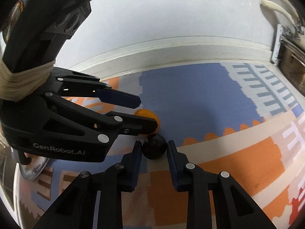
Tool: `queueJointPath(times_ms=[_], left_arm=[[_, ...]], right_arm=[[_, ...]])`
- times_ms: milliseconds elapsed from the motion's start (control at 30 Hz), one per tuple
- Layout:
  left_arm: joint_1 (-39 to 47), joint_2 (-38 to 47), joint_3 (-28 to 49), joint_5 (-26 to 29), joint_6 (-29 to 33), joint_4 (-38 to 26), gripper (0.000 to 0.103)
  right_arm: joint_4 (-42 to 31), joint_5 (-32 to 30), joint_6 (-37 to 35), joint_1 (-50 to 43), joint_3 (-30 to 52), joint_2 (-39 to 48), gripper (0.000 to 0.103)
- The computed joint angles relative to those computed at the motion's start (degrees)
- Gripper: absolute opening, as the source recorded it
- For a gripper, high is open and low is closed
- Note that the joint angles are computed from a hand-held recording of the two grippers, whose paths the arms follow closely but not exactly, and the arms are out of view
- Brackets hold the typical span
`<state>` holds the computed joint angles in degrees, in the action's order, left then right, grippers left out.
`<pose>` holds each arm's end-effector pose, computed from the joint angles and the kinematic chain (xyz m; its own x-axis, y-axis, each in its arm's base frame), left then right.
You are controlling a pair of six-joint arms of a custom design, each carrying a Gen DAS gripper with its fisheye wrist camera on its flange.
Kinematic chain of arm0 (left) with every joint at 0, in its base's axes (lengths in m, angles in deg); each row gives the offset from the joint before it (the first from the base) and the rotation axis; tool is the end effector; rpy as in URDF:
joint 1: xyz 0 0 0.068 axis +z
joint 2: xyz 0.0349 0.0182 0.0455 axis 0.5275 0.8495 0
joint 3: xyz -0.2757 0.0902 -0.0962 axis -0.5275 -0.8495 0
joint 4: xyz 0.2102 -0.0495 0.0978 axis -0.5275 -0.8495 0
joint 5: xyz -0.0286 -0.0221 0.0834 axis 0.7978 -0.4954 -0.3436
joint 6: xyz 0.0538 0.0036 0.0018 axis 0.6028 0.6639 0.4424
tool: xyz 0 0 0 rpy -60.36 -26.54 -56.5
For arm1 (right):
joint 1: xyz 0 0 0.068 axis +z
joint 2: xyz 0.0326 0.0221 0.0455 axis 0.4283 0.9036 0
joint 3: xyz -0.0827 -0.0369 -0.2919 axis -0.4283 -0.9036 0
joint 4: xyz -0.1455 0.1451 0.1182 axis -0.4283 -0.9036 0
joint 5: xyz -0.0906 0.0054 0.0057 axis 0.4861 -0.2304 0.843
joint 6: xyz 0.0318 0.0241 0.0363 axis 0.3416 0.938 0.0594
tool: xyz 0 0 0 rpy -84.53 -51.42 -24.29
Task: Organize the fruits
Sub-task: 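Close the left tool on the mandarin while the right tool grasps the dark plum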
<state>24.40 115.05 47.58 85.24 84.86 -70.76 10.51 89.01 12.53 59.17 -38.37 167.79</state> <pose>0.2564 -0.0476 0.1588 -0.6360 0.5798 -0.5093 0.7172 0.6877 -0.1127 0.1768 0.1143 0.1382 -0.7472 -0.1182 -0.6540 -0.2786 0.9491 0.1467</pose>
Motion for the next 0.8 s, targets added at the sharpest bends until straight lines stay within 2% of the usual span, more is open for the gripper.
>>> queueJointPath(times_ms=[133, 167, 200, 367, 567, 800], left_arm=[[-2.4, 0.4, -0.7, -2.7, -1.5, 1.6, 0.042], [-2.9, 0.6, -0.9, -3.7, -1.9, 2.0, 0.041], [-3.4, 0.9, -1.1, -4.5, -2.3, 2.5, 0.034], [-4.2, -0.1, -2.2, -5.8, -4.9, 3.8, 0.034], [-4.0, -5.7, -5.2, -5.5, -9.5, 4.9, 0.034], [-4.6, -15.6, -8.8, -8.1, -14.5, 4.5, 0.034]], right_arm=[[-3.8, 1.0, 0.6, -2.3, -1.2, -4.6, 0.028], [-4.5, 1.0, 0.8, -3.4, -1.6, -5.8, 0.028], [-5.3, 1.7, 1.4, -3.2, -1.7, -6.9, 0.028], [-6.8, 0.9, 0.7, -6.3, -2.4, -9.8, 0.028], [-8.3, 0.7, 0.6, -5.5, -2.4, -12.6, 0.028], [-11.6, -1.6, -1.5, -7.4, -1.7, -17.4, 0.028]])
